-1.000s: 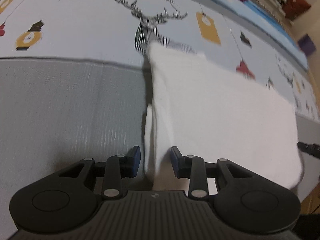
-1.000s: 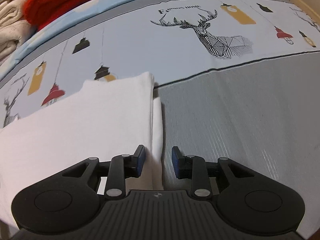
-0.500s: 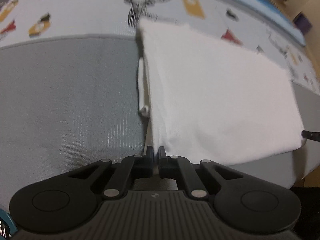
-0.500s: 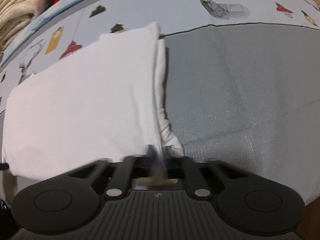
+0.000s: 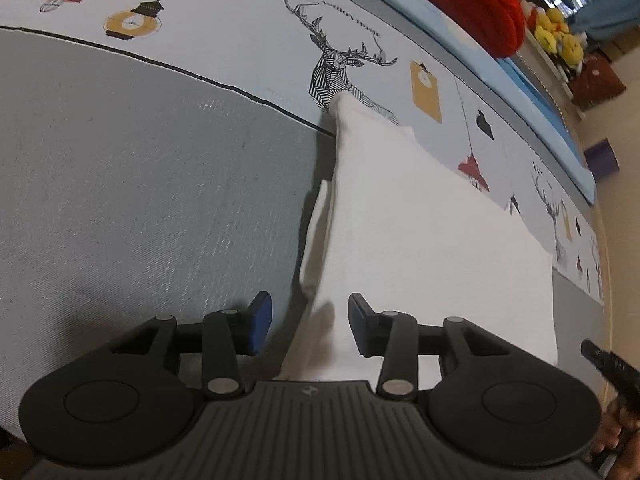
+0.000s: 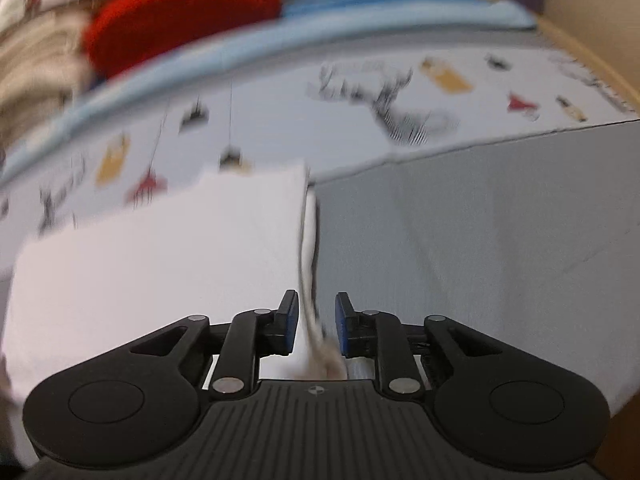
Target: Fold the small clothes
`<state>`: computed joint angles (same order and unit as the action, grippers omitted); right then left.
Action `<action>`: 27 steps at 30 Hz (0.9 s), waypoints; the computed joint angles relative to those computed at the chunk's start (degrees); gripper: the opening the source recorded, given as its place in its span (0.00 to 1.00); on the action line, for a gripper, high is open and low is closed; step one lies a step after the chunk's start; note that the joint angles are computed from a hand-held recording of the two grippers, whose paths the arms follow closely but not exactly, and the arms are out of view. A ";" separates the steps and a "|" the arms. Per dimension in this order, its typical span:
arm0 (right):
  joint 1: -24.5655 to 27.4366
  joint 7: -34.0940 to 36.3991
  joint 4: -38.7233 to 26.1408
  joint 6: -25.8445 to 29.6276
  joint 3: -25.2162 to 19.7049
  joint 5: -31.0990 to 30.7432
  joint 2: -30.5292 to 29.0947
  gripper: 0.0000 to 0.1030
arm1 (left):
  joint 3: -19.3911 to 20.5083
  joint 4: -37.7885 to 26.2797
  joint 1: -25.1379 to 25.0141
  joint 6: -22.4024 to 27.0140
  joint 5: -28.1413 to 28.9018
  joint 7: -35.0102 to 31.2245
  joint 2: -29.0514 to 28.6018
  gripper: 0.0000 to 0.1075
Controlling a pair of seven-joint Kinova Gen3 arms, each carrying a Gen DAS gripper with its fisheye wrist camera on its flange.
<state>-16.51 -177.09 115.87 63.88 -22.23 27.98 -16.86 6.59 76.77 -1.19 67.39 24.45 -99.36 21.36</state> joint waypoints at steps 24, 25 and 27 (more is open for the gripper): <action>0.21 -1.15 1.34 -0.02 0.75 1.79 0.98 0.21 | 2.56 -4.60 7.40 -5.92 -6.97 -0.42 6.11 0.13; 0.18 -1.52 1.27 -0.04 0.63 1.98 1.10 0.21 | 1.63 -3.19 7.62 -7.89 -7.16 0.38 4.79 0.08; -0.01 -2.11 1.10 -0.05 0.50 2.27 1.46 0.21 | -0.20 -2.22 7.69 -9.05 -8.14 3.84 3.62 0.08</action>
